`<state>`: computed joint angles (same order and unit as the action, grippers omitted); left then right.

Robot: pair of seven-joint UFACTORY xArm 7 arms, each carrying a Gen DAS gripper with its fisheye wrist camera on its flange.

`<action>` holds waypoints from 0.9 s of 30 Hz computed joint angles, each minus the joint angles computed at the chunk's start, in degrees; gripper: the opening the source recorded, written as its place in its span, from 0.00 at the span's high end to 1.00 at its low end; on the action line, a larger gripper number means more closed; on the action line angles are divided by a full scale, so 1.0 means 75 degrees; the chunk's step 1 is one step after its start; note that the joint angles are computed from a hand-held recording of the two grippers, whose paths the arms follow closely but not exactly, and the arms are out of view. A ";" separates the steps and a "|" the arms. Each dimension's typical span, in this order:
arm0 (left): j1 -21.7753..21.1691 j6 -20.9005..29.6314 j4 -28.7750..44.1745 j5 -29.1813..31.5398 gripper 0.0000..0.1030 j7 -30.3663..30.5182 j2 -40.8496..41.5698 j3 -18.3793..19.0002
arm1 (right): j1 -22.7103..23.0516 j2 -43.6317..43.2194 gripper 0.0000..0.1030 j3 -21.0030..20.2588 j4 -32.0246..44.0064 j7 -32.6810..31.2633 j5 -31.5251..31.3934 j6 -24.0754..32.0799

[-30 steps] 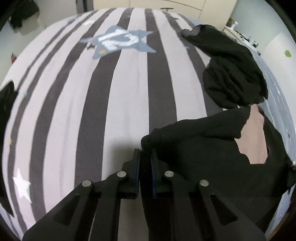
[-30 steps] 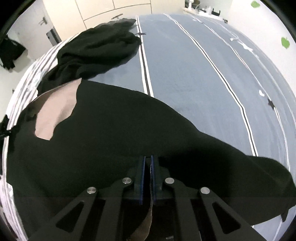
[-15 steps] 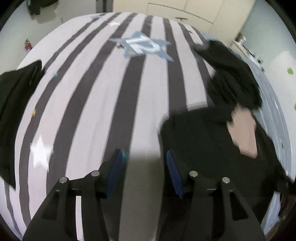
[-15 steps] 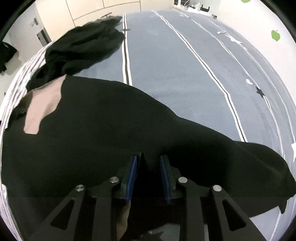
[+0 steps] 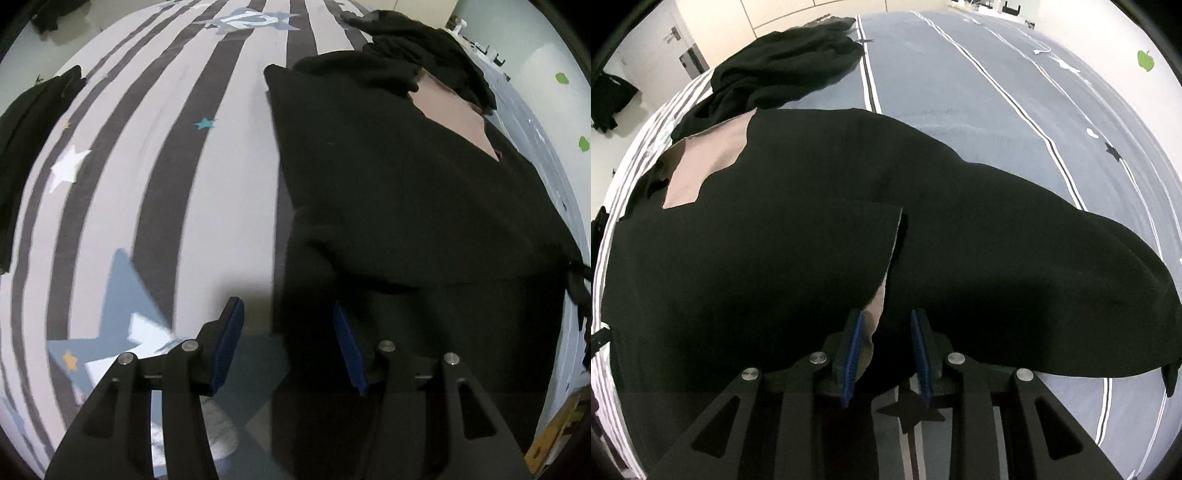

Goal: Fold clothes
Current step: 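Tug the garment edge with the right tool while the left tool hovers over it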

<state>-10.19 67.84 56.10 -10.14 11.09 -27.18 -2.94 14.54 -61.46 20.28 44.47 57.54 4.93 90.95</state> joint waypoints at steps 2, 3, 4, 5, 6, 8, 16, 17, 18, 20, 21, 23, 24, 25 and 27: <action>-0.0002 -0.0196 0.0027 0.0152 0.54 -0.0150 0.0178 -0.0164 | 0.0002 0.0044 0.77 0.0025 0.0007 -0.0004 -0.0008 -0.0024; -0.0008 -0.0290 0.0026 0.0190 0.54 -0.0201 0.0221 -0.0192 | 0.0004 0.0087 0.77 0.0036 0.0014 -0.0014 -0.0017 -0.0039; -0.0013 -0.0383 0.0005 0.0185 0.54 -0.0222 0.0215 -0.0173 | 0.0011 0.0120 0.77 0.0037 0.0007 -0.0018 -0.0013 -0.0064; -0.0016 -0.0476 -0.0015 0.0179 0.54 -0.0242 0.0210 -0.0156 | 0.0024 0.0139 0.77 0.0029 -0.0021 -0.0012 0.0009 -0.0092; 0.0019 -0.0533 -0.0027 0.0184 0.54 -0.0327 0.0199 -0.0130 | 0.0043 0.0143 0.77 0.0021 -0.0049 0.0001 0.0034 -0.0086; 0.0175 -0.0558 -0.0031 0.0191 0.54 -0.0612 0.0176 -0.0019 | 0.0084 0.0169 0.76 0.0014 -0.0109 0.0004 0.0067 -0.0091; 0.0333 0.0031 0.0322 -0.0091 0.51 -0.0096 0.0168 0.0384 | 0.0196 0.0179 0.75 -0.0006 -0.0296 0.0066 0.0066 -0.0261; 0.0338 0.0184 0.0447 -0.0135 0.51 -0.0061 0.0166 0.0402 | 0.0195 0.0127 0.75 -0.0007 -0.0278 0.0107 0.0059 -0.0225; 0.0362 0.0273 0.0552 -0.0133 0.51 -0.0032 0.0151 0.0407 | 0.0187 0.0060 0.75 -0.0010 -0.0248 0.0160 0.0055 -0.0157; 0.0436 0.0320 0.0725 -0.0039 0.51 0.0019 0.0097 0.0398 | 0.0131 -0.0021 0.75 0.0015 -0.0141 0.0256 0.0013 -0.0033; 0.0479 0.0244 0.0852 0.0016 0.51 0.0039 0.0124 0.0394 | 0.0095 -0.0052 0.75 0.0033 -0.0079 0.0301 -0.0013 0.0027; 0.0616 -0.0079 0.1063 0.0163 0.51 -0.0156 0.0235 0.0327 | 0.0015 -0.0090 0.75 0.0101 0.0065 0.0350 -0.0117 0.0083; 0.0687 -0.0253 0.1156 0.0203 0.51 -0.0362 0.0334 0.0290 | -0.0005 -0.0140 0.75 0.0140 0.0147 0.0360 -0.0175 0.0131; 0.0709 -0.0383 0.1321 0.0159 0.49 -0.0509 0.0534 0.0291 | -0.0017 -0.0164 0.75 0.0173 0.0204 0.0333 -0.0224 0.0117; 0.0597 -0.0494 0.1799 -0.0019 0.49 -0.0613 0.1197 0.0233 | -0.0050 -0.0095 0.75 0.0205 0.0227 0.0231 -0.0286 -0.0148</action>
<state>-5.71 64.13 69.59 -10.29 6.50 -18.20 -1.19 14.16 -62.17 21.82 46.17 59.28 2.79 89.85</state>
